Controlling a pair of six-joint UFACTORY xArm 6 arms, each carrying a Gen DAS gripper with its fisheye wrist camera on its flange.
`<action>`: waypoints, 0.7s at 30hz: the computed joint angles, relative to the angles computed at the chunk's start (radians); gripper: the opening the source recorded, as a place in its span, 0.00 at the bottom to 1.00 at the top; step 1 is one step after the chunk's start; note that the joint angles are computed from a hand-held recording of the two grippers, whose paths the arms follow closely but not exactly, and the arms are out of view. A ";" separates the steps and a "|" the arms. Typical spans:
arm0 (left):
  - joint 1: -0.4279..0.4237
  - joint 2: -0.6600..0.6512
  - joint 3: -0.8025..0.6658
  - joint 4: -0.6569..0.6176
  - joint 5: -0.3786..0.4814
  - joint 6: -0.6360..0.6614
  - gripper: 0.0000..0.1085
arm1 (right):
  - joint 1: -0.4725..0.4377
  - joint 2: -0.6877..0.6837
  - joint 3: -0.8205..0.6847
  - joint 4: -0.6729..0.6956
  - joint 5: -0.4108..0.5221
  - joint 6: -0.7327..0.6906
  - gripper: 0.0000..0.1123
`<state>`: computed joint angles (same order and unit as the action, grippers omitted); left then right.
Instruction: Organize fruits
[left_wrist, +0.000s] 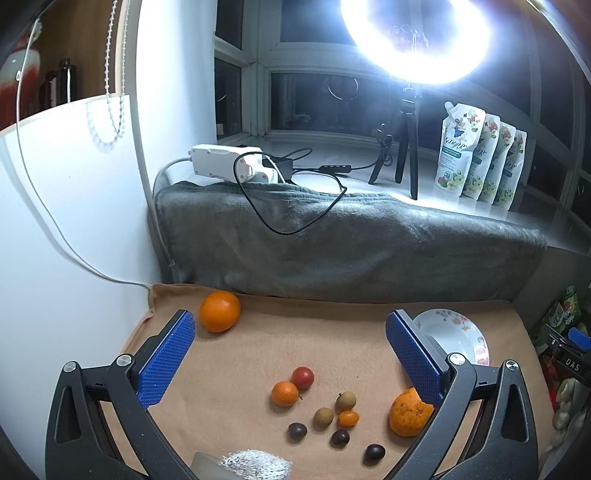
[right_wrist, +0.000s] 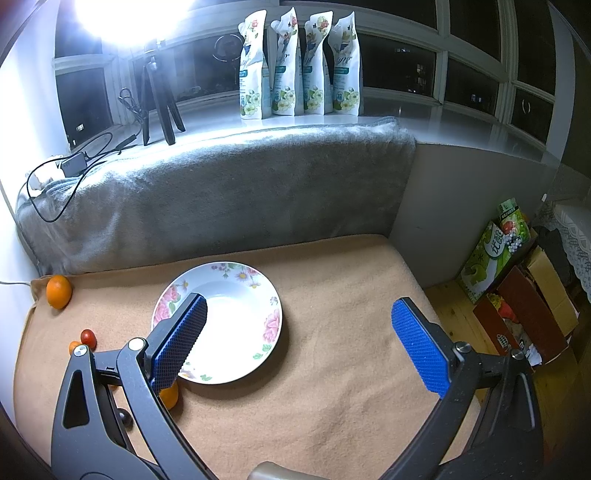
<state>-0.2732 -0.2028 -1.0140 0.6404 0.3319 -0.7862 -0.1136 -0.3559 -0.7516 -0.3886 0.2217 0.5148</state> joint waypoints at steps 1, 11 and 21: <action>0.000 0.000 0.001 -0.003 -0.002 0.002 0.94 | -0.001 0.000 0.001 0.000 -0.002 0.000 0.91; -0.002 0.001 -0.002 -0.001 0.002 0.002 0.94 | 0.001 0.001 0.001 0.003 0.000 -0.003 0.91; -0.006 0.006 -0.008 0.002 0.008 -0.001 0.94 | 0.001 0.000 0.000 0.012 0.002 -0.011 0.91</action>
<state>-0.2794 -0.1966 -1.0220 0.6428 0.3404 -0.7868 -0.1128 -0.3562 -0.7513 -0.3769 0.2233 0.5039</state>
